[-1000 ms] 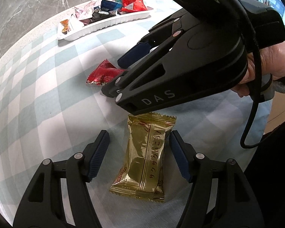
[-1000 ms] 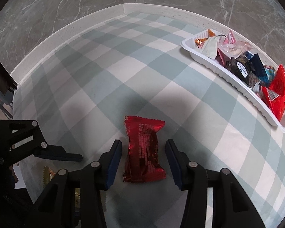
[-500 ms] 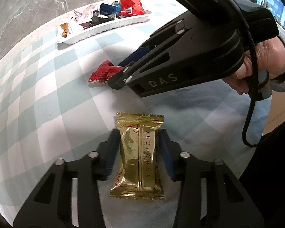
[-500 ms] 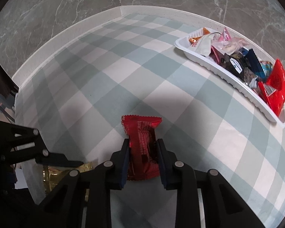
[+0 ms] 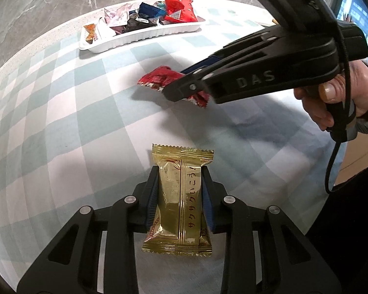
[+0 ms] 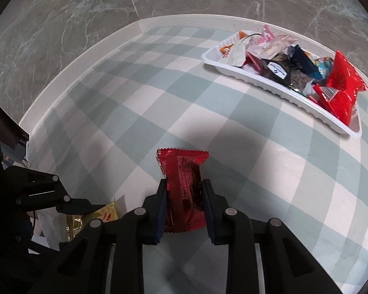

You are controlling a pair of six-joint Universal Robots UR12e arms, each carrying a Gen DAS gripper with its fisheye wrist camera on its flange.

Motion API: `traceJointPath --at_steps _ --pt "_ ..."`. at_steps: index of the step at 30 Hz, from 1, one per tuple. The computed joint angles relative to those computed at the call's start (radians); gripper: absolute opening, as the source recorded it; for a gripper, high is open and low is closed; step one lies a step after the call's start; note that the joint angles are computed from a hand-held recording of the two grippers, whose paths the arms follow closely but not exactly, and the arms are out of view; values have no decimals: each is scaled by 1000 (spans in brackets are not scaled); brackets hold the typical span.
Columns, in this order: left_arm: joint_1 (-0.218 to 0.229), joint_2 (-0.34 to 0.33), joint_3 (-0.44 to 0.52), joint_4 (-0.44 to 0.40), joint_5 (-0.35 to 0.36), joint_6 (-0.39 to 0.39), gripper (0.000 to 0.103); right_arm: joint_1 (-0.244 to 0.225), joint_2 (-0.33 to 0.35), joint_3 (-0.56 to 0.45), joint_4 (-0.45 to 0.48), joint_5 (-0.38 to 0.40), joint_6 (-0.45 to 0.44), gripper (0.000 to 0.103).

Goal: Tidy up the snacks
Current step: 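Lift and carry the red packet and gold cake over the tray with both grippers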

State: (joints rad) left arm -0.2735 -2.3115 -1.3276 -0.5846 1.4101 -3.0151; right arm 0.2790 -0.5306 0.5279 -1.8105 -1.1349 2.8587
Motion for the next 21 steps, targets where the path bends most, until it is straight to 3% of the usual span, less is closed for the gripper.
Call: traceJointPath --at_steps 10,21 --pt "12 -2 17 11 -9 -27 29 -13 -12 13 -27 15 49 29" --pt "31 -39 104 -10 -42 -29 29 -28 -6 -11 -58 15 110 29"
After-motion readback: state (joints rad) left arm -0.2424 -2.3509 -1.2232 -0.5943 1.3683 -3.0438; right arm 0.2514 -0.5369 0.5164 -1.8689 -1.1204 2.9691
